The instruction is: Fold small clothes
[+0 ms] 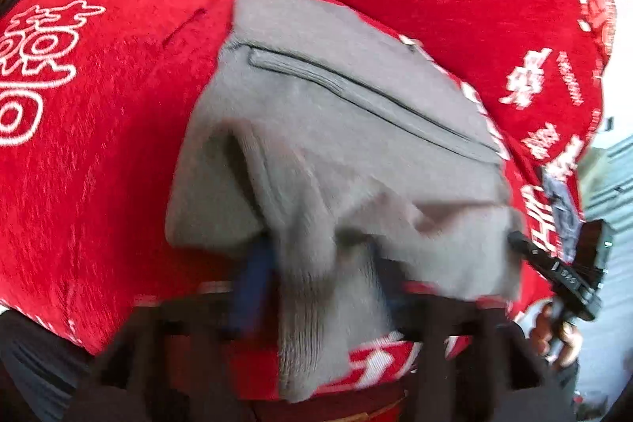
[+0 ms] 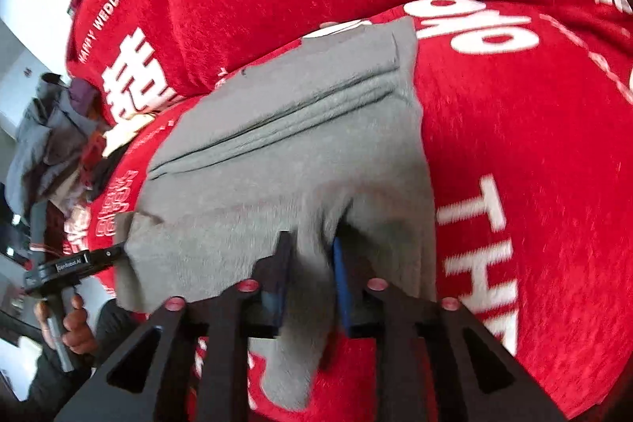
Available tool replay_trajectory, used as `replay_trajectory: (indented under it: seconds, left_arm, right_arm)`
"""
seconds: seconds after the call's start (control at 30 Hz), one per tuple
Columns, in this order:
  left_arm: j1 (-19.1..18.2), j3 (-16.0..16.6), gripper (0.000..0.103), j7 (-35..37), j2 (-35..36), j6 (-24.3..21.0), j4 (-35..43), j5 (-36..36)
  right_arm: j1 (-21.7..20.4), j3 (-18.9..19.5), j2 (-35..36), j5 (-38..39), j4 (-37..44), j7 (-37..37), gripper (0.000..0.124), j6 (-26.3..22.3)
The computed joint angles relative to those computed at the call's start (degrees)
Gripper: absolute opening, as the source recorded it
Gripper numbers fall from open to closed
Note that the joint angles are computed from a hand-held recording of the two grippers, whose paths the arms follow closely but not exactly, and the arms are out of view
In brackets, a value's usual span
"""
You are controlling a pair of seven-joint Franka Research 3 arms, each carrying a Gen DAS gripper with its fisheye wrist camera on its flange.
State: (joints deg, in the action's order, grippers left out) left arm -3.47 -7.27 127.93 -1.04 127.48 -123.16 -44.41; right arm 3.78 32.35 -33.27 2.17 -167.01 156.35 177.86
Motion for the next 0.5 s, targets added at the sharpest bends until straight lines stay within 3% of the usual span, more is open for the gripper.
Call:
replay_trajectory:
  seconds: [0.03, 0.13, 0.17, 0.2, 0.23, 0.27, 0.3, 0.33, 0.5]
  left_arm:
    - [-0.1, -0.2, 0.091, 0.8, -2.1, 2.6, -2.5, 0.1]
    - [-0.9, 0.4, 0.091, 4.1, -3.0, 5.3, -4.2, 0.4]
    - [-1.2, 0.3, 0.083, 3.5, -2.1, 4.8, -3.6, 1.0]
    - [-1.3, 0.3, 0.062, 3.0, -1.5, 4.3, -3.2, 1.4]
    - [-1.4, 0.1, 0.055, 2.0, -0.5, 3.2, -2.5, 2.6]
    - [-1.7, -0.4, 0.05, 1.6, -0.7, 5.3, -3.0, 3.6]
    - [-1.8, -0.5, 0.031, 2.2, -1.2, 6.3, -3.6, 3.2]
    - [-1.9, -0.6, 0.024, 2.0, -1.1, 5.8, -3.1, 3.7]
    - [-1.3, 0.6, 0.012, 3.8, -2.8, 3.0, -1.9, 0.4]
  right_arm:
    - [0.1, 1.2, -1.1, -0.1, -0.4, 0.6, 0.062, -0.5]
    - [0.7, 2.6, -2.3, -1.3, -0.7, 1.0, 0.065, -1.3]
    - [1.2, 2.0, -1.6, -1.5, -0.4, 0.5, 0.065, -1.1]
    - [1.6, 1.1, -0.3, -1.7, -0.1, -0.2, 0.064, 0.0]
    - [1.4, 0.8, 0.9, -1.9, 0.3, -0.8, 0.06, 0.8]
    - [1.2, 0.4, 1.9, -2.1, 0.9, -1.8, 0.053, 0.9]
    - [1.1, -0.1, 2.9, -2.2, 1.6, -2.7, 0.034, 0.6]
    - [1.4, -0.9, 3.9, -1.9, 2.2, -3.2, 0.018, 1.3]
    - [2.6, -1.8, -0.2, 0.1, 1.2, -5.6, 0.013, 5.5]
